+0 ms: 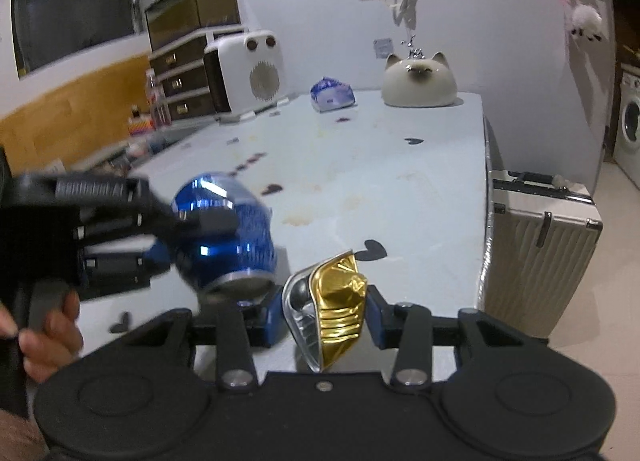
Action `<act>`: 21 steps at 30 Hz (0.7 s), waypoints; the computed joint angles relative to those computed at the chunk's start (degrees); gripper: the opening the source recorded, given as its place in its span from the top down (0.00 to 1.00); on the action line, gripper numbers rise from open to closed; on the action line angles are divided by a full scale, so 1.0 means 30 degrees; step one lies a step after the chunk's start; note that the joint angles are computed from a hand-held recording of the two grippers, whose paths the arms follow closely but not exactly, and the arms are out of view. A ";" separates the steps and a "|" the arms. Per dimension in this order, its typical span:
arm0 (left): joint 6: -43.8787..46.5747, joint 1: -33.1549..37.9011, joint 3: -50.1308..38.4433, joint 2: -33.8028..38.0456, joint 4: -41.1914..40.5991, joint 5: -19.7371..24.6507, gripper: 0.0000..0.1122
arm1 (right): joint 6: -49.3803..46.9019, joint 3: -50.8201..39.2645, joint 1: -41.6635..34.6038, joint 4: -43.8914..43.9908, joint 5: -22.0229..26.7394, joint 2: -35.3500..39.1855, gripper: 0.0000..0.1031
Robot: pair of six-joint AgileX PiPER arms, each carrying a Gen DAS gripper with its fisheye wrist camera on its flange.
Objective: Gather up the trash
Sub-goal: 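Lift and carry the can and gold wrapper with both tools over the bin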
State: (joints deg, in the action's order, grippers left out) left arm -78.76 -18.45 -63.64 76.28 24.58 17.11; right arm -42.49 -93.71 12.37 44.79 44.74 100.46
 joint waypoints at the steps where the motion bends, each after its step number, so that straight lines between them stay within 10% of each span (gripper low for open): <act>1: -0.0455 -0.0398 0.0160 -0.0295 0.0503 0.0250 0.76 | -0.0311 0.0408 -0.0214 0.0511 0.0096 -0.0329 0.58; 21: -1.1170 -1.1041 0.2159 -0.4009 1.0925 0.8572 0.76 | -0.4618 0.7247 -0.3589 0.4656 0.3204 -0.5794 0.58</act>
State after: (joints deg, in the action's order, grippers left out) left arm -112.27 -51.57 -57.17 64.26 57.35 42.83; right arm -56.35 -71.97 1.60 58.75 54.35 83.07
